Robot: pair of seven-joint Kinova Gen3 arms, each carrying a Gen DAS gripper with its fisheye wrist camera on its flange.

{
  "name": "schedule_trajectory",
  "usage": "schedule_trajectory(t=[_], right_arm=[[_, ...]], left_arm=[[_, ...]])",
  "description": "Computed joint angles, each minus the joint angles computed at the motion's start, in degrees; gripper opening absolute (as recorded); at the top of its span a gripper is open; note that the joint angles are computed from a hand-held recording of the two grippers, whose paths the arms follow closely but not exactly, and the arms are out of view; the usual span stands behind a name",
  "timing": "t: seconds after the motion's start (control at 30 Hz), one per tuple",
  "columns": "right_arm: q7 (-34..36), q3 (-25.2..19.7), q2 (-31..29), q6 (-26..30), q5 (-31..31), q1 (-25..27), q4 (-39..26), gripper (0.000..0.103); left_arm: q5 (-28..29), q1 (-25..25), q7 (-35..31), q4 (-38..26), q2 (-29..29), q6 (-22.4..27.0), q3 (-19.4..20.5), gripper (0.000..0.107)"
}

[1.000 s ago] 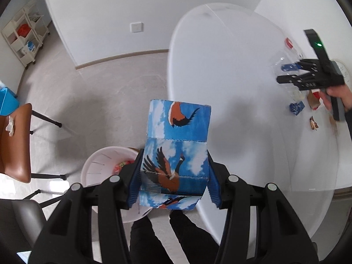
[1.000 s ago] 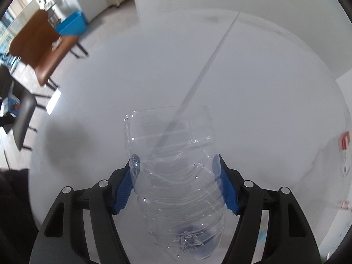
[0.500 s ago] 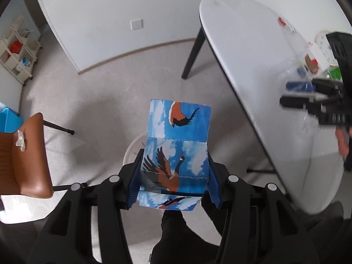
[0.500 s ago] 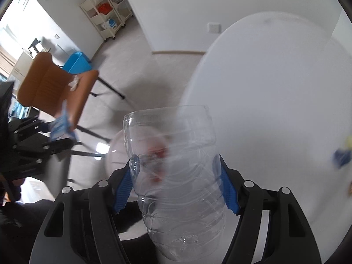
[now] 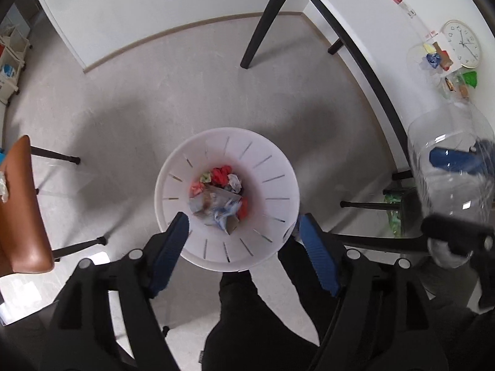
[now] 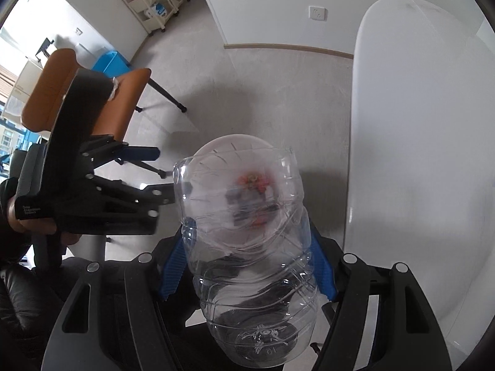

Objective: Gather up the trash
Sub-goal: 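Carry the box and bottle to the wastebasket and open both tools, then move both tools back over the table toward the blue cloth and brown wrapper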

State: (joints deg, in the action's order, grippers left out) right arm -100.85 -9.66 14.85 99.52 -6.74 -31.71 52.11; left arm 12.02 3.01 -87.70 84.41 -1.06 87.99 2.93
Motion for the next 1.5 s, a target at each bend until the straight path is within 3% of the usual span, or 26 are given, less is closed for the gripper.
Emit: schedule_trajectory(t=[0.27,0.57,0.67,0.7,0.8,1.03,1.27,1.5], right_arm=[[-1.9,-0.3,-0.5,-1.1,0.6,-1.4,1.1,0.069],[-1.6,-0.9,0.2,-2.7,1.5,-2.5,2.4,0.070],[-0.4,-1.4,1.6,-5.5,1.4,-3.6,4.4,0.071],[0.0,-1.5,2.2,-6.1,1.3,-3.8,4.6,0.073],[0.4,-1.7,4.1,-8.0,0.6,-4.6,6.3,0.097],[-1.8,-0.7,4.6,-7.0,2.3,-6.5,4.3,0.098],[-8.1,1.4,-3.5,-4.9,4.7,-3.0,-0.6,0.100],[-12.6,3.9,-11.2,-2.8,8.9,6.0,1.4,0.100]], left_arm=[[-3.4,-0.1,-0.4,-1.0,-2.3,0.0,-0.1,0.090],[-7.1,-2.9,2.6,-2.0,-4.5,1.7,-2.2,0.095],[-8.1,-4.5,3.4,-1.9,-5.6,2.6,-3.2,0.095],[-8.2,-5.0,3.5,-1.8,-5.9,2.9,-3.5,0.095],[-8.7,-6.7,3.8,-1.4,-6.7,3.5,-4.6,0.095],[-9.3,-8.7,4.4,-2.5,-7.6,5.3,-5.3,0.095],[-8.7,-6.3,1.6,-11.9,-6.0,6.6,-2.8,0.095],[-6.3,1.6,-2.0,-24.6,3.2,7.7,3.3,0.095]])
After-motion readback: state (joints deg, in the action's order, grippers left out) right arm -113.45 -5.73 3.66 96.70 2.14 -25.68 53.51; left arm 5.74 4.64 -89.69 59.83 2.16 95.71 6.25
